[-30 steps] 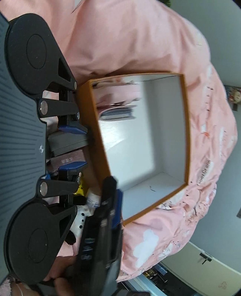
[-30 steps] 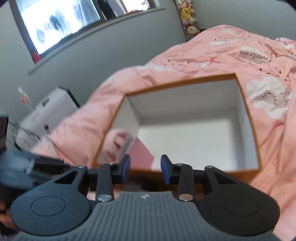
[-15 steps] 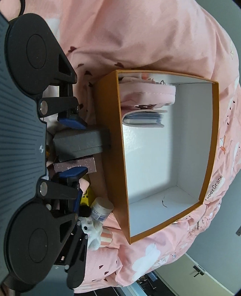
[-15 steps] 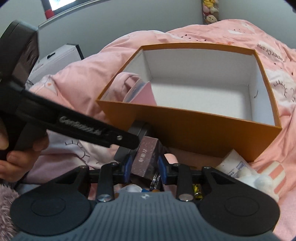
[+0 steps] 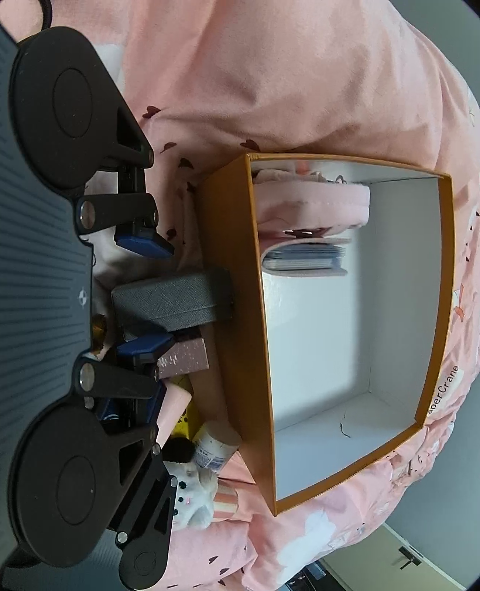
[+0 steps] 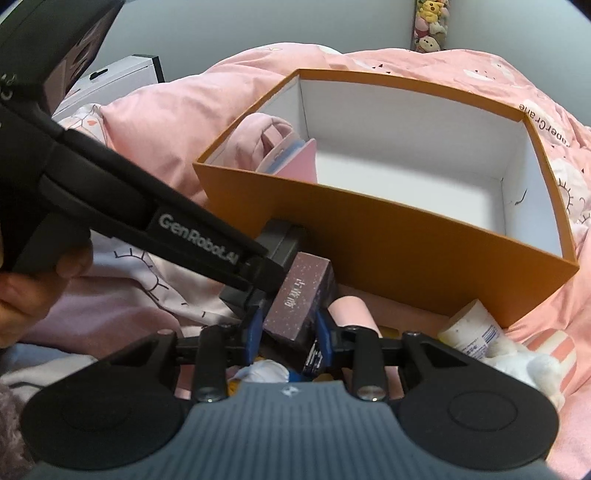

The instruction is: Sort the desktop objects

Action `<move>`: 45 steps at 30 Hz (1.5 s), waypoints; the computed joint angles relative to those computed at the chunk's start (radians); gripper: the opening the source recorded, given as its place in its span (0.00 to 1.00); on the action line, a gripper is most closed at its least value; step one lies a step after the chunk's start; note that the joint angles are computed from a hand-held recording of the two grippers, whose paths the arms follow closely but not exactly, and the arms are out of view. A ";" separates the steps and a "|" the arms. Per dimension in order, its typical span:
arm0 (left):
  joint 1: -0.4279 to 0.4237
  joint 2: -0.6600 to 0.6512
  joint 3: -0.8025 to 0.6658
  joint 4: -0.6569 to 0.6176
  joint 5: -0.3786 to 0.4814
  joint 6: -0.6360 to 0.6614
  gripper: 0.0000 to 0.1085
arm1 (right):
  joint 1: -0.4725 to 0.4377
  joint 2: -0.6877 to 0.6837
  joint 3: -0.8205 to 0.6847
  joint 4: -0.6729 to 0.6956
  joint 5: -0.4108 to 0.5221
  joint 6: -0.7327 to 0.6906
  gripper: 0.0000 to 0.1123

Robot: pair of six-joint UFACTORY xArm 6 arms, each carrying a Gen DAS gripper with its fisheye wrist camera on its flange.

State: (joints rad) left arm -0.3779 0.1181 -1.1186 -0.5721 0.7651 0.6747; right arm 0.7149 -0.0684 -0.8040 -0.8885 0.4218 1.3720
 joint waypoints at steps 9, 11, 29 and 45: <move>0.010 0.015 -0.021 0.035 0.014 -0.015 0.49 | -0.006 -0.019 0.011 -0.015 0.008 0.061 0.24; 0.016 0.020 -0.029 0.036 0.024 -0.015 0.49 | -0.009 -0.007 -0.003 -0.015 0.009 0.056 0.24; 0.018 0.045 -0.041 0.132 0.005 -0.069 0.46 | -0.043 0.046 -0.044 -0.003 -0.005 0.070 0.28; 0.025 0.036 -0.043 0.023 -0.025 -0.030 0.61 | -0.122 -0.018 0.056 -0.012 -0.170 0.204 0.27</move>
State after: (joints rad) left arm -0.3526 0.1544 -1.1611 -0.5494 0.7400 0.6450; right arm 0.5929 -0.0868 -0.7481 -0.9002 0.2519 1.5757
